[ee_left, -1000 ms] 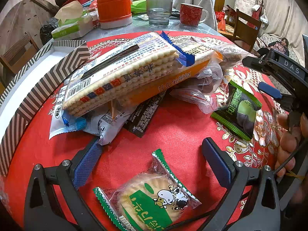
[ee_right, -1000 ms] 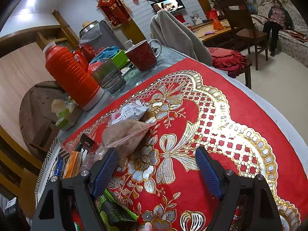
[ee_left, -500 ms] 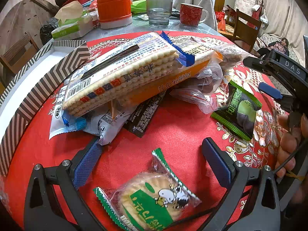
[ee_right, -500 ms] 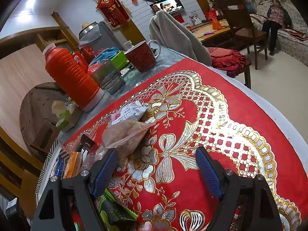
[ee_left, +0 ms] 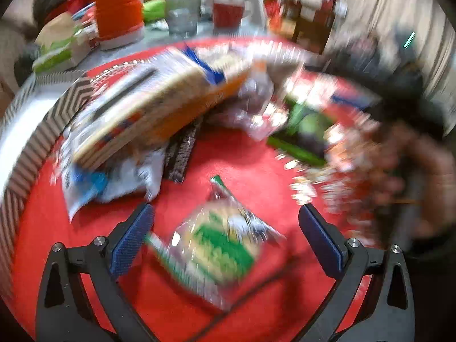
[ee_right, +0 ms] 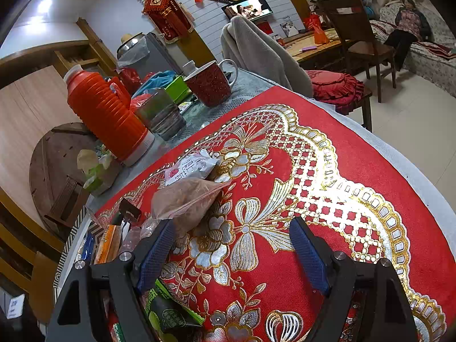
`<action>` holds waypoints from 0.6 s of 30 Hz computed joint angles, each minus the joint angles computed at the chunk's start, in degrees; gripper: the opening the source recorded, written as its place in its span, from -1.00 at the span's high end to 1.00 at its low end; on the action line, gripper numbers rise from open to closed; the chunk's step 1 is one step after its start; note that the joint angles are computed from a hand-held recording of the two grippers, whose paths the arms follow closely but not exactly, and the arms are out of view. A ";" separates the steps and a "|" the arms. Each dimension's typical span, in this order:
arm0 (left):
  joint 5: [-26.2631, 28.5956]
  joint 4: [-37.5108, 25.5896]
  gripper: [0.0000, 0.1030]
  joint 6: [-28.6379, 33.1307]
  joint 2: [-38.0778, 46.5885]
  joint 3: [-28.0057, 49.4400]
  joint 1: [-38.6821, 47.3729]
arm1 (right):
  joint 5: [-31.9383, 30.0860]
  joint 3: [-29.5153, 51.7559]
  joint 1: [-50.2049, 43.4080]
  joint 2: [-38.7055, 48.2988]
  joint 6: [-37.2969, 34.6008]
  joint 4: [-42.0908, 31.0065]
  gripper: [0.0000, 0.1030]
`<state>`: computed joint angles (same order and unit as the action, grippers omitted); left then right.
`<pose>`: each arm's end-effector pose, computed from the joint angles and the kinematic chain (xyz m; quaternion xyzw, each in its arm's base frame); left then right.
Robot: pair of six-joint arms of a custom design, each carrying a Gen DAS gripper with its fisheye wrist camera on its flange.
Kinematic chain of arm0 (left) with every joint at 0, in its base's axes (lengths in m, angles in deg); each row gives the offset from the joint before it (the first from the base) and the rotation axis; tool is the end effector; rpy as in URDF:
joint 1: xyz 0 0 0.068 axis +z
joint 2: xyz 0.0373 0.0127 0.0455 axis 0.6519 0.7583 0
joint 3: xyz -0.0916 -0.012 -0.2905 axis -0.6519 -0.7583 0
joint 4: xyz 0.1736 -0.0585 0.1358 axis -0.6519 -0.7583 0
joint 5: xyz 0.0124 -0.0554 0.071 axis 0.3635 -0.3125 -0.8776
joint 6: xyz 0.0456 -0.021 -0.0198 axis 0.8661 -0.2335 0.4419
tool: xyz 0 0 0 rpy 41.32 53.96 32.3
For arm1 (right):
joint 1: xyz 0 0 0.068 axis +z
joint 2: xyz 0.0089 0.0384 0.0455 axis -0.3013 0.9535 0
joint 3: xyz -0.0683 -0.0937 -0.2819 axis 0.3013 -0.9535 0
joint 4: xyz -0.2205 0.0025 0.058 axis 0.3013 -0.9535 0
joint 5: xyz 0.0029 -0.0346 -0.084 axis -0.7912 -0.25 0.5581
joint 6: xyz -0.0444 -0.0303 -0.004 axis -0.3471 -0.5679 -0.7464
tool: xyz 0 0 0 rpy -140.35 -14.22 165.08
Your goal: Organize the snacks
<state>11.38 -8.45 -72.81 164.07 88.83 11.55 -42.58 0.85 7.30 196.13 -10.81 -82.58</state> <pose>0.2100 -0.1090 0.1909 -0.0800 0.9462 -0.0788 0.3035 0.4090 0.2007 0.1752 -0.0617 0.9030 0.2890 0.3120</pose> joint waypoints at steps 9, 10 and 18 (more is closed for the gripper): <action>1.29 3.92 -0.99 22.48 -32.67 -8.12 11.35 | -0.03 0.06 -0.05 -0.06 -0.05 -0.15 -0.57; 3.74 3.12 -0.99 25.20 -33.53 -6.05 15.47 | -0.03 0.06 -0.05 -0.06 -0.05 -0.15 -0.57; 37.07 19.21 -0.99 29.85 -28.45 -5.16 40.32 | -0.12 -0.03 -0.10 -0.10 -0.01 -0.03 -0.57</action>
<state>48.45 10.76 -42.96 135.61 83.68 51.87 -42.70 0.81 7.20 196.03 -10.82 -82.61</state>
